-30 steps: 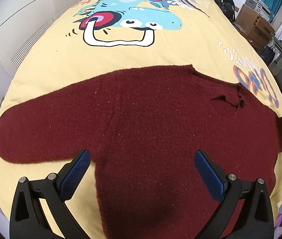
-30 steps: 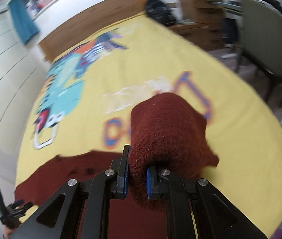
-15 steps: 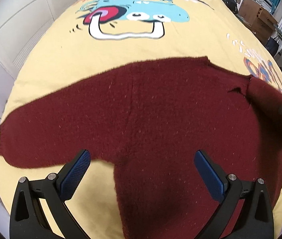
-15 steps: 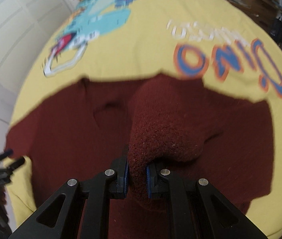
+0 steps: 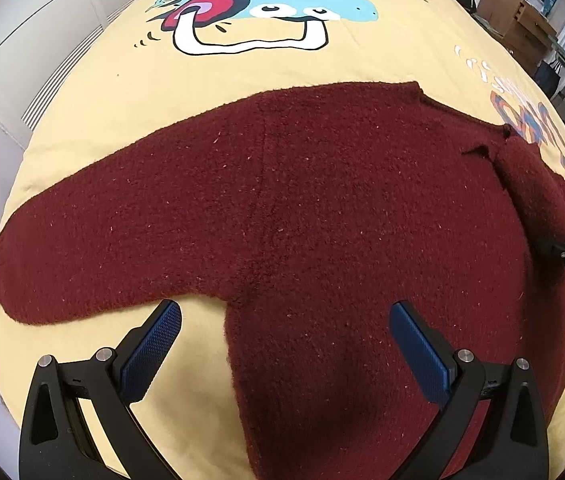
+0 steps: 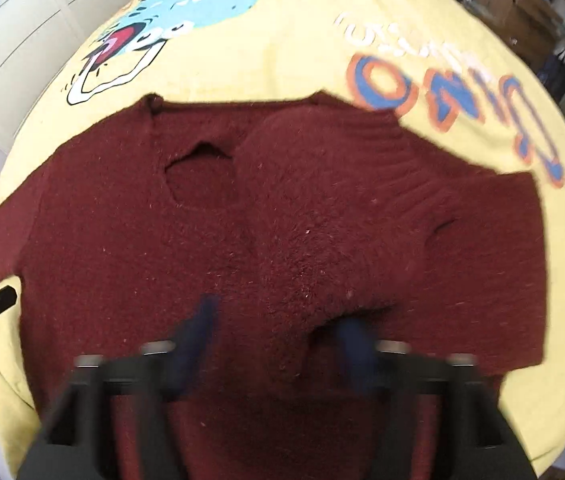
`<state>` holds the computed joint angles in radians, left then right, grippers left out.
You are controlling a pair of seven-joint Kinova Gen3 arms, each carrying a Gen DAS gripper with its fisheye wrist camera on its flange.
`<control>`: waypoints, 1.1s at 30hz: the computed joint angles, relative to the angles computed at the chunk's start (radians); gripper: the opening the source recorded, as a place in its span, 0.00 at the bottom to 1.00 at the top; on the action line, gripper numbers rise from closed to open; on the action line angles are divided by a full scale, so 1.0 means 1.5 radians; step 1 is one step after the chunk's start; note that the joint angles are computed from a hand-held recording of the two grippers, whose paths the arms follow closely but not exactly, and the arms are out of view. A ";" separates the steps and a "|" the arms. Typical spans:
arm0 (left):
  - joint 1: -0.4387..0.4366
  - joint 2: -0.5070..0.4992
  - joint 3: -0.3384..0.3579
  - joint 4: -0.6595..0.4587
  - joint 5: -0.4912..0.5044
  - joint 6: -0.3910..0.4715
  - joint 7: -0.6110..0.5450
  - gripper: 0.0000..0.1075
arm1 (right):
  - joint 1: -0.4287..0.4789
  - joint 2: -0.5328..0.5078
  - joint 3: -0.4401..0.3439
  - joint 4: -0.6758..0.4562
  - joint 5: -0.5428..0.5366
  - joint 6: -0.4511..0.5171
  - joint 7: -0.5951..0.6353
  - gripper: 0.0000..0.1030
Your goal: Fold small clothes
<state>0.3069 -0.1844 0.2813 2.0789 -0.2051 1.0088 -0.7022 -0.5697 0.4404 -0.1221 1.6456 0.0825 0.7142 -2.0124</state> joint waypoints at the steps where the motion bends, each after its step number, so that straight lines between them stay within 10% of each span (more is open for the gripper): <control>1: 0.001 0.001 0.001 -0.003 0.000 0.002 -0.001 0.95 | -0.003 -0.009 0.006 0.007 0.006 -0.002 -0.008 0.76; 11: 0.039 0.050 0.023 -0.059 -0.022 0.016 -0.002 0.95 | 0.107 -0.126 0.015 0.187 -0.038 -0.072 0.028 1.00; 24: 0.186 0.253 0.008 -0.278 -0.077 0.002 -0.050 0.95 | 0.197 -0.093 0.039 0.248 -0.019 -0.133 0.050 0.99; 29: 0.234 0.339 -0.013 -0.378 -0.082 0.013 -0.107 0.95 | 0.203 -0.085 0.033 0.249 -0.036 -0.145 0.082 0.62; 33: 0.269 0.411 -0.029 -0.461 -0.077 0.046 -0.161 0.95 | 0.213 -0.079 0.026 0.252 -0.053 -0.154 0.106 0.62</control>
